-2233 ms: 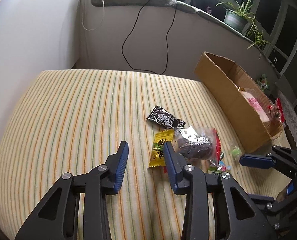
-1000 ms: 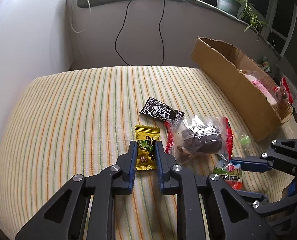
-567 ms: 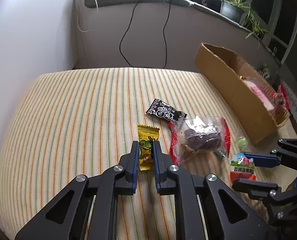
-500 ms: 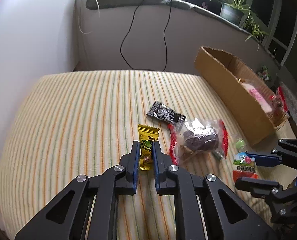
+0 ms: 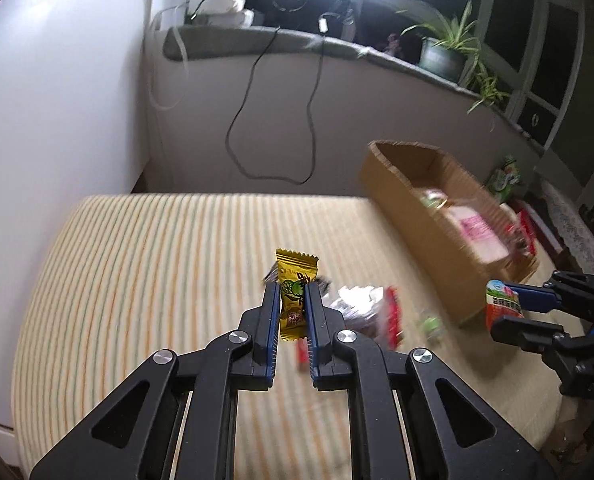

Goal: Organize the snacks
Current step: 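Carry both candies into the box and open both tools to release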

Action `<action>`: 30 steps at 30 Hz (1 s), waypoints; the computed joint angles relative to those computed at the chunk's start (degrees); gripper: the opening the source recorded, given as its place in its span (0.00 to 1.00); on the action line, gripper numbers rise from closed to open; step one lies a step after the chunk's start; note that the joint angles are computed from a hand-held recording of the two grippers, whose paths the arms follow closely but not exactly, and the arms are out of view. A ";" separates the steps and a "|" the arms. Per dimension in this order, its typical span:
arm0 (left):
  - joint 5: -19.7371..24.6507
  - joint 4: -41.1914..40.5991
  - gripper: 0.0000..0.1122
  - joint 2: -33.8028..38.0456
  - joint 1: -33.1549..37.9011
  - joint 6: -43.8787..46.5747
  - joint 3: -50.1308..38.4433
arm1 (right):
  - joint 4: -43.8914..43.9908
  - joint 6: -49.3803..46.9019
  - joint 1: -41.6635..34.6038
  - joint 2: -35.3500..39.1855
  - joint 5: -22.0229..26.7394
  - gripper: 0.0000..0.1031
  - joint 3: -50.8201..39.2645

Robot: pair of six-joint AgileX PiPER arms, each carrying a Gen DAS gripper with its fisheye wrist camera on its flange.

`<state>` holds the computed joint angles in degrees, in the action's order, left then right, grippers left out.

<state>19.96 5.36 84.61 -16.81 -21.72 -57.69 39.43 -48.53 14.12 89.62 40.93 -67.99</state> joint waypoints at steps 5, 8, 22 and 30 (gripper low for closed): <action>0.43 0.69 0.09 1.96 -2.64 -0.82 -4.35 | 0.89 -0.58 -4.20 -0.30 1.44 0.34 -1.63; 0.59 -0.55 0.09 4.23 -4.17 0.08 -7.44 | 1.57 -1.39 -6.68 0.04 1.75 0.34 -2.27; 4.41 -1.61 0.09 15.03 -11.20 1.29 -23.00 | 3.16 -4.13 -12.93 3.85 2.44 0.34 -4.70; 7.23 -1.75 0.09 20.01 -13.70 1.82 -30.05 | 3.29 -4.75 -14.34 6.40 2.39 0.34 -6.19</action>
<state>27.19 3.61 104.62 -30.51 -19.90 -87.74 42.72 -53.28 -0.22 96.03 43.33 -74.19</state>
